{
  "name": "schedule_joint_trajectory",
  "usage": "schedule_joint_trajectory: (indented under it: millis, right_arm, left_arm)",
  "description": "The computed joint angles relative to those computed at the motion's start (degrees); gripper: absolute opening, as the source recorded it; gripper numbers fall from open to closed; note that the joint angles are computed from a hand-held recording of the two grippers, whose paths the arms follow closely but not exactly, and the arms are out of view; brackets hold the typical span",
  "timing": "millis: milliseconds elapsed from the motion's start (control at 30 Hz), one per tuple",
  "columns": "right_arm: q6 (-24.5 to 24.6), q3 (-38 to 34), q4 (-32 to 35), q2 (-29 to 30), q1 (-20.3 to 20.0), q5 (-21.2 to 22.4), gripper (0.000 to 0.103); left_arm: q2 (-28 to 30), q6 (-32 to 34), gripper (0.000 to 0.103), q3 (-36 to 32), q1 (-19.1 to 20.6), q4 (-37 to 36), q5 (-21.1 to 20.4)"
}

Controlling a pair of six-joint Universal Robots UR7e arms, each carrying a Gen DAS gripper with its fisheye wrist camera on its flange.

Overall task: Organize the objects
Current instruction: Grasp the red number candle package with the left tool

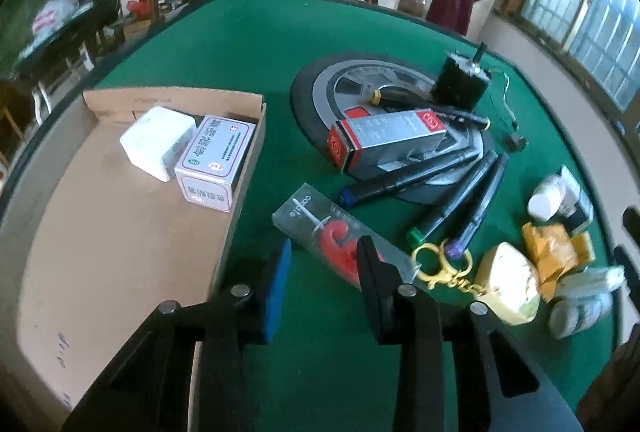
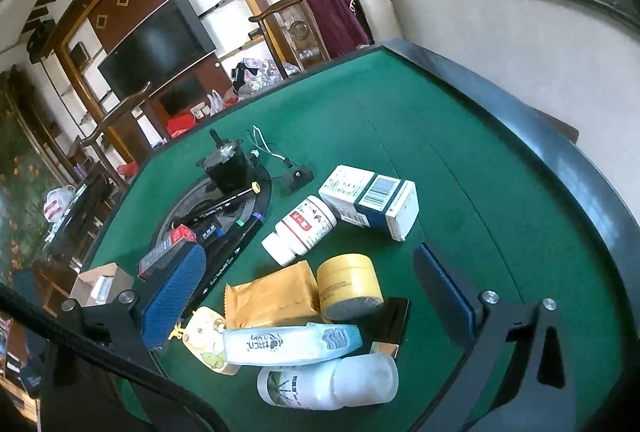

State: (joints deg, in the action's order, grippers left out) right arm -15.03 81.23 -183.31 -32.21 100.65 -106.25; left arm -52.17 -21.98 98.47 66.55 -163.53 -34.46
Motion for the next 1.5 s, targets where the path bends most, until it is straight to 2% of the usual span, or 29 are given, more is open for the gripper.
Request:
schedule_joint_trajectory:
  millis: [33,67,133,233,300,367,467,500,567,667,733,1000,1133,1200,1267,1367,1500]
  right_arm:
    - [-0.3,0.0,-0.2,0.1,0.1,-0.2,0.103]
    - [-0.6,0.0,-0.5,0.2,0.2,-0.6,0.103]
    - [-0.8,-0.1,-0.6,0.4,0.3,-1.0,0.103]
    - [-0.8,-0.3,0.2,0.5,0.3,-1.1,0.103]
    - [-0.8,-0.5,0.8,0.6,0.3,-1.3,0.103]
    - [-0.9,-0.6,1.2,0.7,0.4,-1.5,0.103]
    - [-1.4,-0.8,1.4,0.9,0.5,-2.0,0.103]
    - [-1.5,-0.8,1.4,1.0,0.5,-2.0,0.103]
    - [-1.5,-0.8,1.4,1.0,0.5,-2.1,0.103]
    - [-1.1,-0.6,1.4,0.8,0.3,-2.0,0.103]
    - [-0.5,-0.8,2.2,0.8,0.2,-1.8,0.103]
    - [0.1,-0.6,2.8,0.6,0.1,-1.6,0.103]
    - [0.3,-0.7,2.8,0.7,0.1,-1.9,0.103]
    - [0.6,-0.6,2.9,0.7,0.1,-1.9,0.103]
    - [0.9,-0.7,3.2,0.7,0.1,-2.0,0.103]
    - [1.1,-0.9,3.8,0.7,0.1,-2.3,0.103]
    - [1.0,-0.8,3.6,0.8,0.2,-2.1,0.103]
  left_arm:
    - [0.1,0.1,0.032,0.0,0.1,-1.6,-0.7]
    - [0.0,0.8,0.038,0.6,0.2,-4.9,-2.3]
    - [-0.4,3.5,0.047,2.3,0.6,-12.2,-6.6]
    - [-1.4,5.8,0.047,4.9,0.5,-17.8,-10.8]
    - [-2.2,6.1,0.047,6.4,0.7,-18.8,-14.3]
    - [-2.8,3.8,0.047,6.9,0.9,-16.6,-15.6]
    - [-2.9,0.1,0.047,7.2,2.1,-14.8,-21.0]
    - [-2.3,0.7,0.047,6.8,2.0,-14.1,-20.7]
    - [-1.3,2.2,0.047,6.8,1.3,-16.4,-16.9]
    - [-2.0,0.4,0.047,7.2,1.9,-17.1,-16.8]
    - [-2.0,-0.8,0.047,6.7,2.0,-16.6,-14.2]
    - [0.8,-4.4,0.047,0.2,1.6,-7.4,-5.7]
    - [4.6,-0.9,0.047,-4.3,0.7,-2.1,1.8]
    - [5.6,2.4,0.045,-4.6,0.3,-2.7,3.6]
    - [5.3,5.1,0.037,-3.7,0.1,-3.7,3.5]
    - [3.4,5.8,0.028,-1.6,-0.1,-2.9,2.4]
    - [2.2,7.1,0.027,0.2,-0.3,-2.8,2.5]
